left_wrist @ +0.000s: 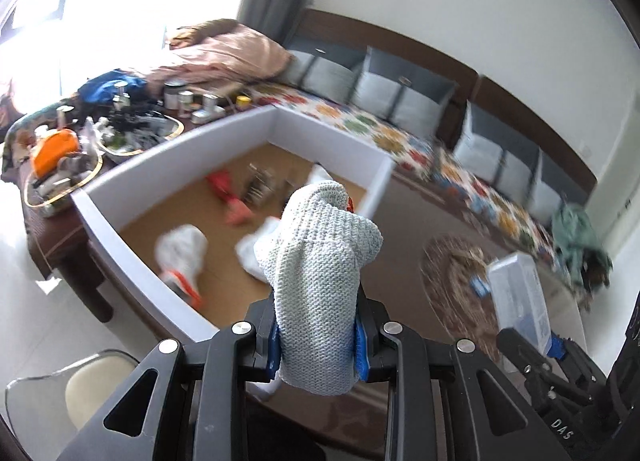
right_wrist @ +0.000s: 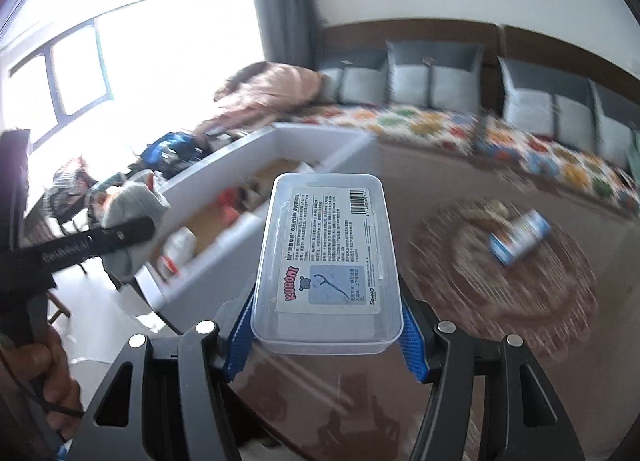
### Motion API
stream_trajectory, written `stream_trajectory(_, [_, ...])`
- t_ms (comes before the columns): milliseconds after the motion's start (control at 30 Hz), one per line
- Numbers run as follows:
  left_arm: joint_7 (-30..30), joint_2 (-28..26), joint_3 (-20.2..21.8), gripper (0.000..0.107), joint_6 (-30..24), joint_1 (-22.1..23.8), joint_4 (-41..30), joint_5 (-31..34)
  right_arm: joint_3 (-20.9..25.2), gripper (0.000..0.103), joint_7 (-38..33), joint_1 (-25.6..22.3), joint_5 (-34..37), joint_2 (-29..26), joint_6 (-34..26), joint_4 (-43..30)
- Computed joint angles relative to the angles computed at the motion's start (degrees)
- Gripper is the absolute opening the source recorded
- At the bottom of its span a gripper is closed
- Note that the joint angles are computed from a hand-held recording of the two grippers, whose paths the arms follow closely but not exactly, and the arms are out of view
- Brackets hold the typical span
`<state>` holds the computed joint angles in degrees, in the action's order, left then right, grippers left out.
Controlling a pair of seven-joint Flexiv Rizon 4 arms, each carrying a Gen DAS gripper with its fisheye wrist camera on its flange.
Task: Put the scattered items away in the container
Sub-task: 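Carry the glove and clear box over the cardboard box with both tools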
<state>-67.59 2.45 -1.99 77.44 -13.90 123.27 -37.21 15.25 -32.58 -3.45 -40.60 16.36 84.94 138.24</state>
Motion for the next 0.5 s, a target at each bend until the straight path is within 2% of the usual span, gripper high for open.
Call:
stream_trajectory(100, [-0.3,-2.0,0.8,0.027,-1.2,2.3,-3.3,1.1,0.5,0.061,1.8,-0.3,-5.1,-6.4,1.9,-6.8])
stream_trajectory(233, [0.0,-6.7,0.9,0.027,-5.3,6.1,-9.4,1.5,-2.4,0.061,-1.3,5.8,-4.0,-14.4,0.9,-15.8])
stream_trajectory(333, [-0.3,-10.7,0.5,0.027,-9.2,9.1,-13.7,1.4,-2.8,0.061,-11.1,10.7,6.1,-20.3,-2.1,-22.9])
stream_trajectory(433, [-2.5,-15.0,0.1,0.027,-12.9,11.1,-17.9,3.4,-0.3,0.061,-23.5,13.1,17.8,-27.6,-8.4,-32.5])
stream_trajectory(500, [-3.9,-17.7,-0.2,0.027,-15.5,12.4,-20.7,4.3,0.2,0.061,-28.1,14.3,21.5,-31.6,-12.2,-37.5])
